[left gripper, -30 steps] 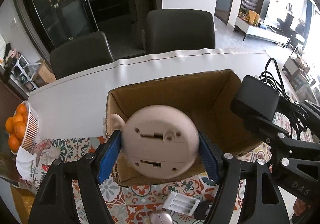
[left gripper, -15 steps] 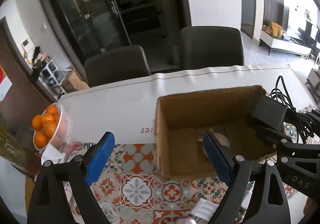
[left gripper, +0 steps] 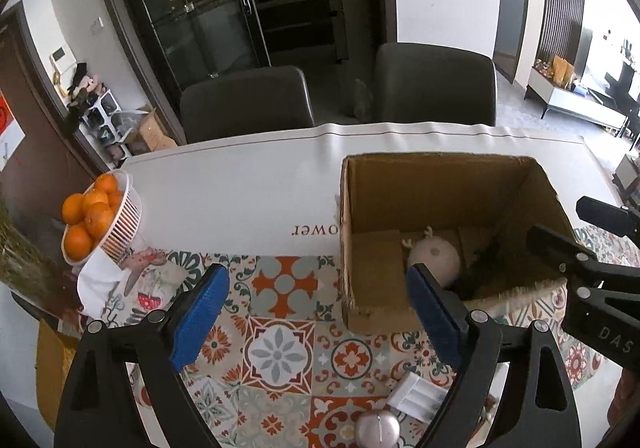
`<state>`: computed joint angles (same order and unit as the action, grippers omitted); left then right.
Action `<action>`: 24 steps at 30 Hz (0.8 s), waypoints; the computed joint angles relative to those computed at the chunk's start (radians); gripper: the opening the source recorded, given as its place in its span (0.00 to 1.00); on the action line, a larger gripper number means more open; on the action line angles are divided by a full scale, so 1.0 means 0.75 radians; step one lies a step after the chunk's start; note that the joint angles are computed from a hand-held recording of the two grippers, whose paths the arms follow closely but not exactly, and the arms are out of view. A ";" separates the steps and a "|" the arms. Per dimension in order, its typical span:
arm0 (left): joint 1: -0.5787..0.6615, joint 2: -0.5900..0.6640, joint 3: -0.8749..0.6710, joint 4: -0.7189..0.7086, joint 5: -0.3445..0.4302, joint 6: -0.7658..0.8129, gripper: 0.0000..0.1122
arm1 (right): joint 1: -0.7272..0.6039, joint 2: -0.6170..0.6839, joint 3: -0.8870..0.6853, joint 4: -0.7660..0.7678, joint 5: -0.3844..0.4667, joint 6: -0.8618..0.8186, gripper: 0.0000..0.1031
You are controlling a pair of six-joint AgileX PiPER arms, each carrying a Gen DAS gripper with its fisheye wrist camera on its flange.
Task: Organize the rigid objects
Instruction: 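Open the left tool to drop the pink device while the right tool releases the adapter into the box, then move both tools back toward the remaining items on the runner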
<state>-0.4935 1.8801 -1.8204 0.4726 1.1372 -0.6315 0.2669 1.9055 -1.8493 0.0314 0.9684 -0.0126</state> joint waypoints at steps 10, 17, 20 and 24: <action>-0.129 -0.254 0.303 0.145 -0.060 -0.157 0.81 | 0.016 -0.304 0.364 -0.044 -0.165 0.134 0.68; -0.215 -0.449 0.513 0.201 -0.097 -0.250 0.82 | 0.076 -0.537 0.623 -0.102 -0.264 0.249 0.72; -0.250 -0.519 0.597 0.212 -0.103 -0.291 0.82 | 0.104 -0.623 0.728 -0.108 -0.296 0.292 0.72; -0.303 -0.593 0.703 0.234 -0.100 -0.348 0.82 | 0.163 -0.709 0.847 -0.185 -0.333 0.405 0.72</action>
